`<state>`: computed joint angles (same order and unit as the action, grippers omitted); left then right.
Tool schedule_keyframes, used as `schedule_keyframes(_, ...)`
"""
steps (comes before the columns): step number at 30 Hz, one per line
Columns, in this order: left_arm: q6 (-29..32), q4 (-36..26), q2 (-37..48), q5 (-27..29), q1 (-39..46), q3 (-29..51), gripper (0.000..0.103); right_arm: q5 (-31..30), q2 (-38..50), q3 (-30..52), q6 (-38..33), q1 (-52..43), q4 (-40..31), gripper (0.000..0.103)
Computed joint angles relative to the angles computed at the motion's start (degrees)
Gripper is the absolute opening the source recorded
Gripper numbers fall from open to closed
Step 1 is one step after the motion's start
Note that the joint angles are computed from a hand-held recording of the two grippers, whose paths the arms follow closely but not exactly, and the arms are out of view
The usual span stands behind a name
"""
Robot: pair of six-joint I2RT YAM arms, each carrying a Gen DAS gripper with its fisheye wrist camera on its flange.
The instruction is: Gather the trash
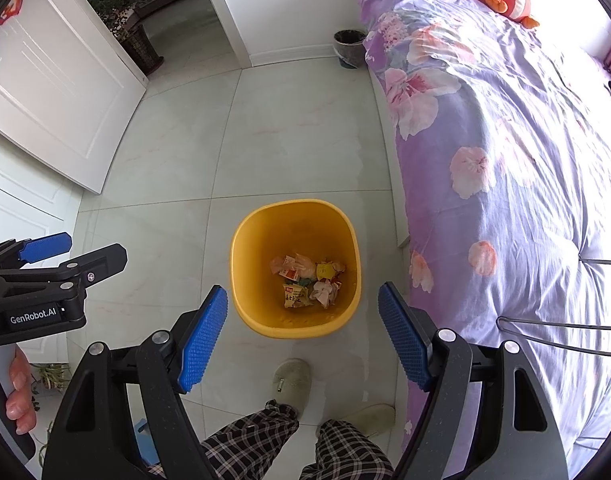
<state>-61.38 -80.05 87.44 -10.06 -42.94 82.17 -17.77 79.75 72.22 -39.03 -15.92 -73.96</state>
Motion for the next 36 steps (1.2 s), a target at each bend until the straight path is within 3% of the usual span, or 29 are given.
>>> schedule_keyframes(36, -1.42, -0.46, -0.89, -0.19, -0.43, -0.62, 0.093, -0.11, -0.27, -0.28, -1.12, -0.48, -0.59, 0.078)
